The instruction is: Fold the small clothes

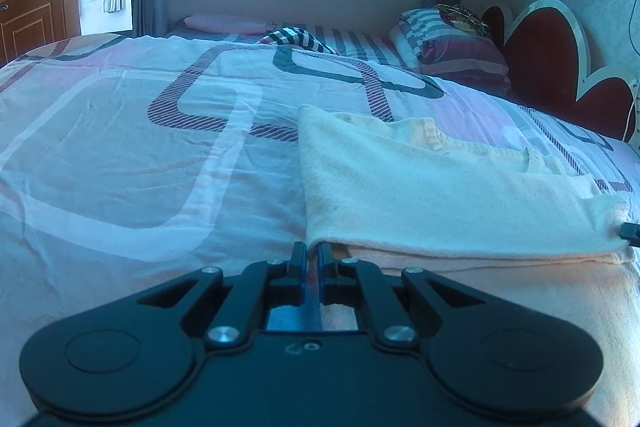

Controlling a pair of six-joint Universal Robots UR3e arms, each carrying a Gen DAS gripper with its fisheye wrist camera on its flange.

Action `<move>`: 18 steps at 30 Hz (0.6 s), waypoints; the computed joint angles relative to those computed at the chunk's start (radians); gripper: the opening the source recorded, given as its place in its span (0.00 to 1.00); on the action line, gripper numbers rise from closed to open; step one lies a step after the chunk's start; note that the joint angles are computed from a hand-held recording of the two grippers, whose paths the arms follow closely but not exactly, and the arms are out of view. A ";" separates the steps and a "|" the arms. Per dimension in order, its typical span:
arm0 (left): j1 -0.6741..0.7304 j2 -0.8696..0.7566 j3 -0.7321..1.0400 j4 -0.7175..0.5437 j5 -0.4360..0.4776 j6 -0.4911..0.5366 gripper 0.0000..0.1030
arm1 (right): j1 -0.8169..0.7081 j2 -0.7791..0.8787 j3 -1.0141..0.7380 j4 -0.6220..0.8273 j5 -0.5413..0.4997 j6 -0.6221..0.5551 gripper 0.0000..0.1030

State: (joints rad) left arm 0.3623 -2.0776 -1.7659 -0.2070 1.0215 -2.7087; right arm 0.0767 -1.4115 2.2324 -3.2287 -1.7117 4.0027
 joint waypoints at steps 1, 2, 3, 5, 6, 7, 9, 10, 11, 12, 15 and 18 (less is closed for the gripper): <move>-0.001 0.000 0.000 0.001 0.002 0.000 0.04 | 0.019 -0.011 -0.005 0.029 -0.029 -0.012 0.03; -0.002 0.001 -0.002 0.003 0.004 0.002 0.04 | 0.028 -0.018 -0.010 0.071 -0.044 -0.022 0.03; -0.002 0.002 -0.004 0.003 0.005 0.008 0.04 | 0.031 -0.020 -0.008 0.104 -0.047 -0.029 0.03; 0.000 0.008 -0.006 -0.003 0.007 0.019 0.04 | 0.037 -0.020 0.009 0.092 -0.059 -0.036 0.03; 0.002 0.012 -0.006 -0.009 0.011 0.020 0.04 | 0.054 -0.021 -0.006 0.112 -0.092 -0.036 0.03; 0.007 0.016 -0.005 -0.018 0.013 0.022 0.04 | 0.069 -0.023 -0.017 0.126 -0.125 -0.031 0.03; 0.022 0.037 -0.003 -0.061 0.001 0.034 0.04 | 0.073 -0.040 -0.014 0.127 -0.145 -0.017 0.15; 0.029 0.052 -0.010 -0.069 -0.006 0.042 0.09 | 0.082 -0.047 -0.013 0.125 -0.169 -0.011 0.20; 0.037 0.071 -0.021 -0.070 -0.015 0.047 0.13 | 0.096 -0.046 -0.021 0.119 -0.208 -0.018 0.32; 0.046 0.092 -0.032 -0.075 -0.029 0.044 0.17 | 0.107 -0.040 -0.033 0.113 -0.244 -0.035 0.40; 0.049 0.122 -0.035 -0.072 -0.075 0.026 0.17 | 0.125 -0.009 -0.086 0.090 -0.274 -0.122 0.40; -0.005 0.084 0.042 -0.103 -0.080 0.007 0.17 | 0.123 0.052 -0.180 0.128 -0.224 -0.197 0.40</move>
State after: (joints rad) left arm 0.3574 -1.9936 -1.7240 -0.3105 0.9415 -2.7020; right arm 0.2001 -1.3594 2.0527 -3.1010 -1.9357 3.8062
